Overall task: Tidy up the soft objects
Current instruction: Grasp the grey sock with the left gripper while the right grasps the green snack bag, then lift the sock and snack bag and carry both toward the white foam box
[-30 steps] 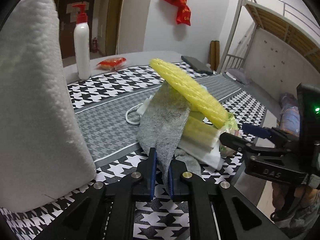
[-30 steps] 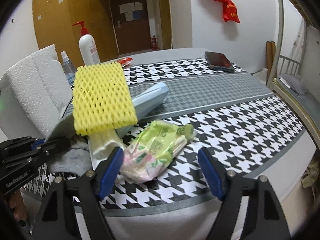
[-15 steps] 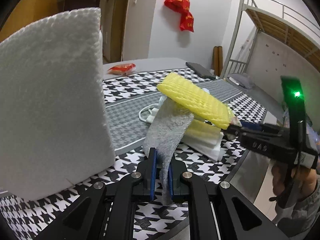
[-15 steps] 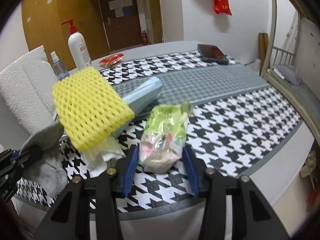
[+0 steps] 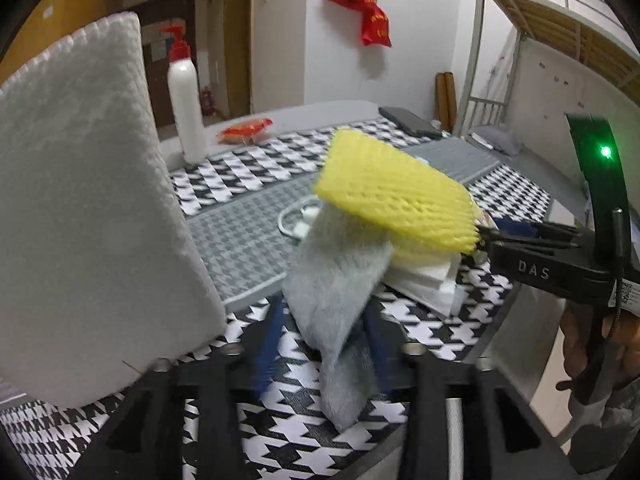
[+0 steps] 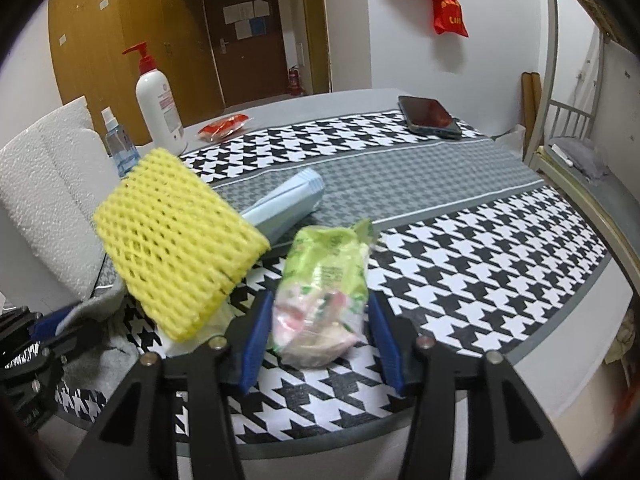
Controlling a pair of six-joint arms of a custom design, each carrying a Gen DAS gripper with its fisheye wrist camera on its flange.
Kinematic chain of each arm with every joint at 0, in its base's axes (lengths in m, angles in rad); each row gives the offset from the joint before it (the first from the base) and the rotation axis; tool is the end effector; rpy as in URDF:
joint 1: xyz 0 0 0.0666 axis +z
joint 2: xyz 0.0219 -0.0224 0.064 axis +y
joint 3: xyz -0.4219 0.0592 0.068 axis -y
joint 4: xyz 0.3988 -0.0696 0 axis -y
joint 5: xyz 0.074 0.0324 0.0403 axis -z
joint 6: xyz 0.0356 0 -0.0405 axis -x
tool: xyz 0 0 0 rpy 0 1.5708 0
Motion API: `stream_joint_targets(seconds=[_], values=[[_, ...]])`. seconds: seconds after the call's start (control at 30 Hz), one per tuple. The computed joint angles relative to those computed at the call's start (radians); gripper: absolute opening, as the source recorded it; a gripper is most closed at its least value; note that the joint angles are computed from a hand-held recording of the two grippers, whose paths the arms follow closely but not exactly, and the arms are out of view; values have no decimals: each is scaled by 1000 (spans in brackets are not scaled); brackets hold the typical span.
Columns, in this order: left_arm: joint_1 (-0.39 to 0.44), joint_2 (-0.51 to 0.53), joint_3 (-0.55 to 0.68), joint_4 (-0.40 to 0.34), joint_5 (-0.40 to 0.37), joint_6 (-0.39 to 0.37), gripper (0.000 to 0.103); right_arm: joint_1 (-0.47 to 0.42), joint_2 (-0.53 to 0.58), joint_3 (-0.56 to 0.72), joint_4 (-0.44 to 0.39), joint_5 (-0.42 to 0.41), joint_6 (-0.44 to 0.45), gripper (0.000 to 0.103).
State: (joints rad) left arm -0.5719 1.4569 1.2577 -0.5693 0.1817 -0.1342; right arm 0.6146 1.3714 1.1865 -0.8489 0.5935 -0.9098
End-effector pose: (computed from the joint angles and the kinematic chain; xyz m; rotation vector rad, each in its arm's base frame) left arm 0.4257 -0.2821 0.4027 0.9023 2.1846 -0.4275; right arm 0.3792 0.2428 0.3952 0.5427 2.3017 -0.0735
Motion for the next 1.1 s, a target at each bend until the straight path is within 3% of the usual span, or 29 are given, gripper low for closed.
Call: stream_joint_targets(seconds=[0.07, 0.4, 0.43, 0.53, 0.63, 1.1], values=[[-4, 1, 2, 8, -14, 2, 55, -4, -6, -8, 12, -6, 0, 48], [-34, 49, 46, -35, -63, -8, 55, -11, -23, -32, 46, -24, 34, 43], [-34, 48, 45, -31, -63, -8, 52, -12, -25, -34, 49, -26, 34, 43], [-36, 49, 48, -21, -73, -5, 19, -11, -36, -47, 61, -29, 38, 43], [-33, 47, 45, -12, -59, -13, 9, -11, -45, -56, 74, -28, 41, 41], [-41, -21, 53, 45, -29, -19, 9, 13, -122, -95, 117, 19, 52, 37]])
